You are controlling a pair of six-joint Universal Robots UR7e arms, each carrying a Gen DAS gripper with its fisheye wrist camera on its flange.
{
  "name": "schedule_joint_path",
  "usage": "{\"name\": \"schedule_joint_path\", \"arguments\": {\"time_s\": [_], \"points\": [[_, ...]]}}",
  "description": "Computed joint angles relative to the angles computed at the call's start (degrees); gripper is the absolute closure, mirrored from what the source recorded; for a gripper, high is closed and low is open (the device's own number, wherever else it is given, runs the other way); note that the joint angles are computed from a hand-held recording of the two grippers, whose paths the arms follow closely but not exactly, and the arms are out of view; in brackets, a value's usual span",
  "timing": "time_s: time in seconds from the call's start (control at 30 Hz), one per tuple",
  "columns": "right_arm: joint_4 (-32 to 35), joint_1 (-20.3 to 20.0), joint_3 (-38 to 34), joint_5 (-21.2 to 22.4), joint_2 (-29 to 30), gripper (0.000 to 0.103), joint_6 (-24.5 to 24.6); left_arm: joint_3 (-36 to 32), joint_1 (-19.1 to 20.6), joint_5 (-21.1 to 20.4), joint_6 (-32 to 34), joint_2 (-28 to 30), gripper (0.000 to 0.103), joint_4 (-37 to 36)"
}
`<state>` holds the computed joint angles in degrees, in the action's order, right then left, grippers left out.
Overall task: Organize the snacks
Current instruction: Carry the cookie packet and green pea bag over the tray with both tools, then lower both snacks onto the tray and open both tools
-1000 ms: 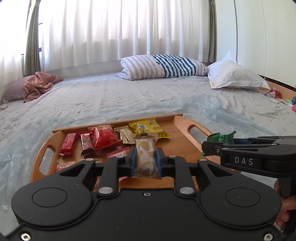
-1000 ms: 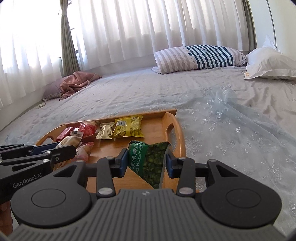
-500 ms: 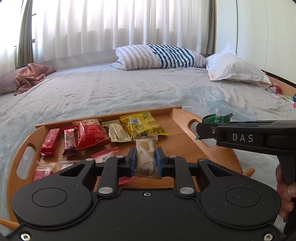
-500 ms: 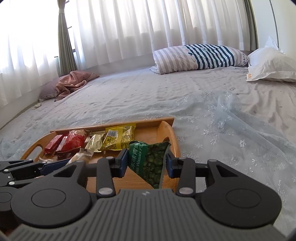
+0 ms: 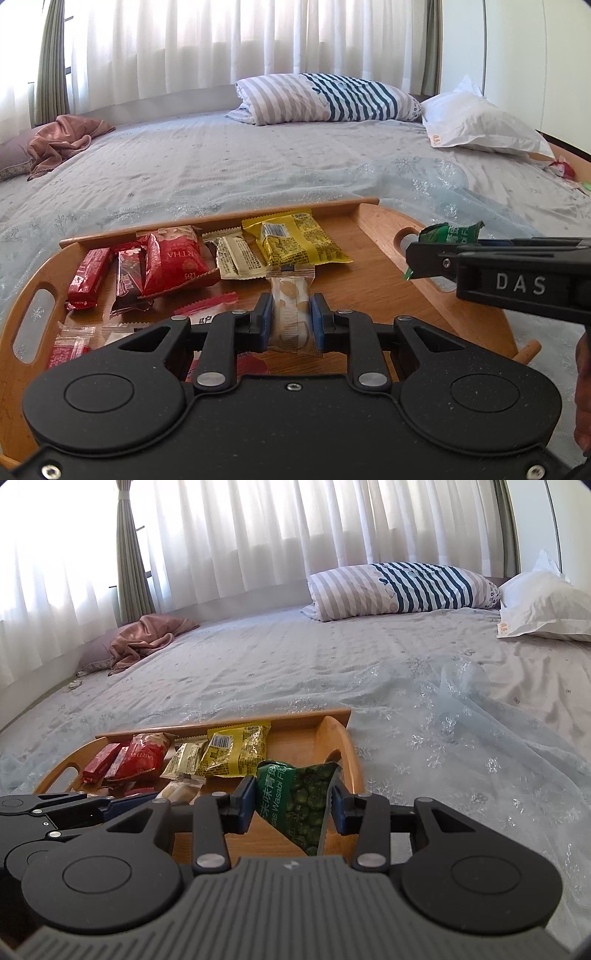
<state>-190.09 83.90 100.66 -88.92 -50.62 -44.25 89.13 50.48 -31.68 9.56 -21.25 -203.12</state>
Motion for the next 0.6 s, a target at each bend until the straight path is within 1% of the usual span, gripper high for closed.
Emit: {"name": "schedule_joint_path", "arguments": {"time_s": [0.27,0.47,0.6], "points": [[0.1,-0.2,0.0,-0.1,0.0,0.058,0.2,-0.9,0.6,-0.4,-1.4,0.3,0.081,2.7],[0.3,0.0,-0.2,-0.8,0.1,0.058,0.1,-1.5,0.8,-0.5,-1.1,0.6,0.08,2.2],[-0.2,0.0,-0.2,-0.9,0.2,0.058,0.0,-1.7,0.5,-0.3,0.4,0.7,0.08,0.1]]}}
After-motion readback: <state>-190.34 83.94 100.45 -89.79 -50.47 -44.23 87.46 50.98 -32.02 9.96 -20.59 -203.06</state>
